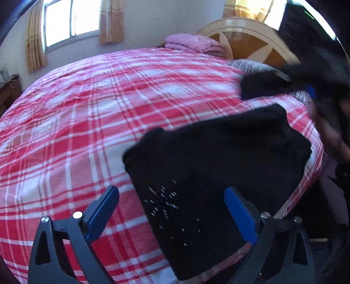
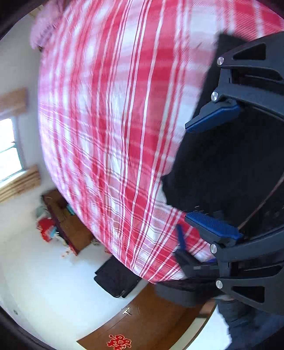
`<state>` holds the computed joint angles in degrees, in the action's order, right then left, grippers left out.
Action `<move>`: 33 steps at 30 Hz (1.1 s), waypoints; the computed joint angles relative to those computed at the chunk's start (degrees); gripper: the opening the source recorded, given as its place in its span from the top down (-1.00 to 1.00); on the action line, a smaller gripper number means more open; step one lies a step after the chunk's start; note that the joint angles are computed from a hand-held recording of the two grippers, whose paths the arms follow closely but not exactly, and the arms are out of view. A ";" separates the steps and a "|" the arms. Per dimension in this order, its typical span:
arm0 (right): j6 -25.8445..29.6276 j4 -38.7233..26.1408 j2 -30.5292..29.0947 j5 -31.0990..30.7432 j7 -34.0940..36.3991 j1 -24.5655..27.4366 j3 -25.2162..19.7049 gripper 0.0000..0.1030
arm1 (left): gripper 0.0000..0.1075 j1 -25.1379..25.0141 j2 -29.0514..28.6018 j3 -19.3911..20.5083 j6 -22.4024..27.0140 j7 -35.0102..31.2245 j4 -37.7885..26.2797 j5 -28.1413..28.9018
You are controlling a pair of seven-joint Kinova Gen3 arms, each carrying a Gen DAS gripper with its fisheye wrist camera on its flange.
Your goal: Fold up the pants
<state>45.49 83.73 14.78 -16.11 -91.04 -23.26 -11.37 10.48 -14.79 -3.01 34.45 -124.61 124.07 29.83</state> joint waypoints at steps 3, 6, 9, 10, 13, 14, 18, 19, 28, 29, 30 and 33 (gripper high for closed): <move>4.60 -7.94 7.79 1.86 -1.93 -0.05 -2.12 -0.40 | -0.85 -0.17 0.54 0.71 0.18 0.77 0.67 -1.80; 8.56 -13.65 13.63 2.60 -2.99 0.87 -5.00 -0.22 | -0.85 0.13 1.41 -1.59 1.33 -1.65 1.17 0.44; 13.20 -17.96 17.94 -0.08 -1.91 2.26 -6.61 0.09 | -0.88 -0.73 2.59 -2.81 2.64 -4.87 1.39 3.74; 13.28 -18.15 17.99 0.24 -1.80 1.39 -5.69 0.50 | -0.88 -1.26 2.52 -2.00 2.24 -4.97 1.52 3.56; 11.68 -17.44 17.30 3.83 -4.04 0.17 -5.48 0.76 | -0.92 -2.05 2.47 0.53 0.42 -3.86 2.06 2.00; 11.41 -17.54 17.30 6.12 -5.57 -0.48 -5.20 0.76 | -0.92 -2.17 2.39 1.65 -0.49 -2.69 2.27 0.78; 7.61 -14.14 15.99 6.17 -5.44 0.92 -5.11 0.75 | -0.92 -0.94 2.26 1.04 -1.19 -1.89 2.34 0.24; 5.28 -11.50 13.87 4.39 -4.11 1.48 -4.38 0.75 | -0.92 -0.84 2.17 0.33 -0.88 -2.53 2.38 0.94; -5.68 11.44 -3.37 -9.47 5.46 2.17 4.33 0.49 | -0.92 0.91 -1.55 0.86 -3.57 1.55 2.49 -1.08; -6.37 12.76 -3.85 -8.45 3.67 1.42 5.86 0.49 | -0.92 2.41 -0.57 -0.04 -3.59 1.15 1.60 -0.67; -7.28 14.58 -4.36 -8.37 2.81 1.73 7.38 0.49 | -0.92 3.12 0.39 -0.16 -4.04 0.98 0.99 -0.24; -9.08 17.58 -5.88 -13.33 4.05 7.45 5.65 0.54 | -0.92 1.81 4.22 5.18 -5.11 5.20 -1.23 -4.44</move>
<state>36.41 101.30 8.90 -29.45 -86.99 -15.81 -5.72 12.29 -10.57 2.17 29.34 -119.41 122.84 25.40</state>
